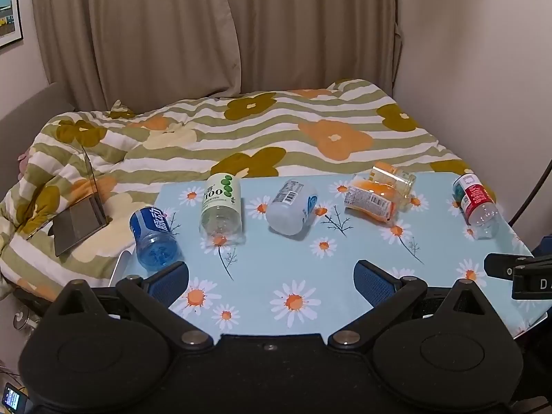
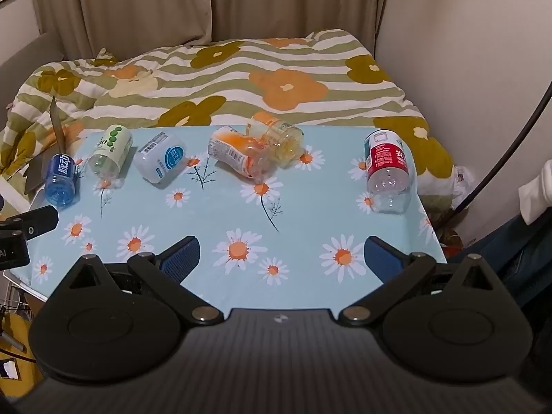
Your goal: Flip cup upright
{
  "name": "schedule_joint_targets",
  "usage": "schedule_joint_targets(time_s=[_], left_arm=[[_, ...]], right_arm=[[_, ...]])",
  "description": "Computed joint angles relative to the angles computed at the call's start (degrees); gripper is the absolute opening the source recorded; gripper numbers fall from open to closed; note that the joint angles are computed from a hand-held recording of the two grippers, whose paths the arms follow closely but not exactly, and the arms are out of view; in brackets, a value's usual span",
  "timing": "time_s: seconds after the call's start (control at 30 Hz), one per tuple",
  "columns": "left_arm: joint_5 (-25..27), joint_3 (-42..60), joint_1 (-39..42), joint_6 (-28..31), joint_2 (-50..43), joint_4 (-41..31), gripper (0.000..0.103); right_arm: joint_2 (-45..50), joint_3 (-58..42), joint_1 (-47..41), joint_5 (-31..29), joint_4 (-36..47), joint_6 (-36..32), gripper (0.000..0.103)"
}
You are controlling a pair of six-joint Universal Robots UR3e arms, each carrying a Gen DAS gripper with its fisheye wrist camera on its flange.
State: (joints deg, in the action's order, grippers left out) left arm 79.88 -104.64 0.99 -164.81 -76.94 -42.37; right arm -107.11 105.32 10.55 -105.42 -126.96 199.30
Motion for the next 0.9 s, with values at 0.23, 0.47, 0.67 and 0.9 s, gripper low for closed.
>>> schedule_joint_targets(time_s=[0.23,0.47,0.67,0.9], left_arm=[[-0.9,0.0,0.9,0.3,0.2,0.0,0.103],[-1.1,0.2,1.1,0.4,0.1,-0.2,0.103],[-1.1,0.4,1.1,0.3,0.1,-0.4,0.103],[-1.1,0.3,1.1,0.3,0.1,-0.3,0.103]], right_arm=[[0.0,0.2,-0.2,0.1,-0.1,0.0,0.103],[0.5,-0.6,0.6,-0.5,0.3,0.6,0.103],[0.6,-0.8,0.8,-0.6,0.5,0.8,0.103],[0.6,-1.0,0.9,-0.6,0.8,0.8,0.103]])
